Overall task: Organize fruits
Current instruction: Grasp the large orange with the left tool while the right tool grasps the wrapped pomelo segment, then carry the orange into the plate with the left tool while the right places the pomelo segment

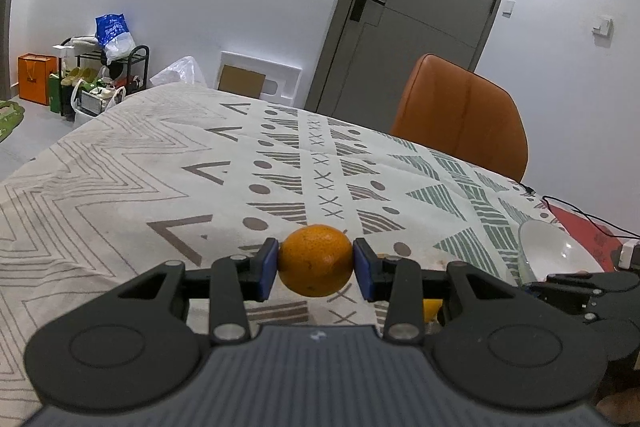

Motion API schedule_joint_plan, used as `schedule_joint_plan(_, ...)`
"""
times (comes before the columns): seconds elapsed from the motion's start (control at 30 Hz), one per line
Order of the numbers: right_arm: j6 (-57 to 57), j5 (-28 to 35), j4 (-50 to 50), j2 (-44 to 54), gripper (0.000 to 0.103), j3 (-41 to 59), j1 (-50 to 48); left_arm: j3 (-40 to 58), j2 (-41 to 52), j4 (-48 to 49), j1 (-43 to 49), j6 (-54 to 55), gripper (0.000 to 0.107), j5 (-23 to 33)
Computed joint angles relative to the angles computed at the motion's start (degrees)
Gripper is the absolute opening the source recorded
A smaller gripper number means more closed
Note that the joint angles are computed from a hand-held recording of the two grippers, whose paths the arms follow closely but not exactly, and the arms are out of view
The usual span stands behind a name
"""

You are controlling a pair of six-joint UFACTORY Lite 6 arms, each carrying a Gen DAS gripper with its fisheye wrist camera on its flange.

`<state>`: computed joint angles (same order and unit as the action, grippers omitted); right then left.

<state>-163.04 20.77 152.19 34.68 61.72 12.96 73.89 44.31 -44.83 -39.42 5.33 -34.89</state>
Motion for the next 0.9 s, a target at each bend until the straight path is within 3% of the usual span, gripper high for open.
schedule_joint_plan(0.43, 3.9, 11.2, -1.1, -12.1, 0.038, -13.2, -4.4, 0.2, -3.3, -7.6, -4.5, 8.9, 0.039, -0.7)
schedule_joint_plan(0.9, 7.7, 17.0, -3.6, -12.1, 0.038, -13.7, -14.8, 10.1, 0.1, -17.1, -7.9, 23.0, 0.039, 0.7)
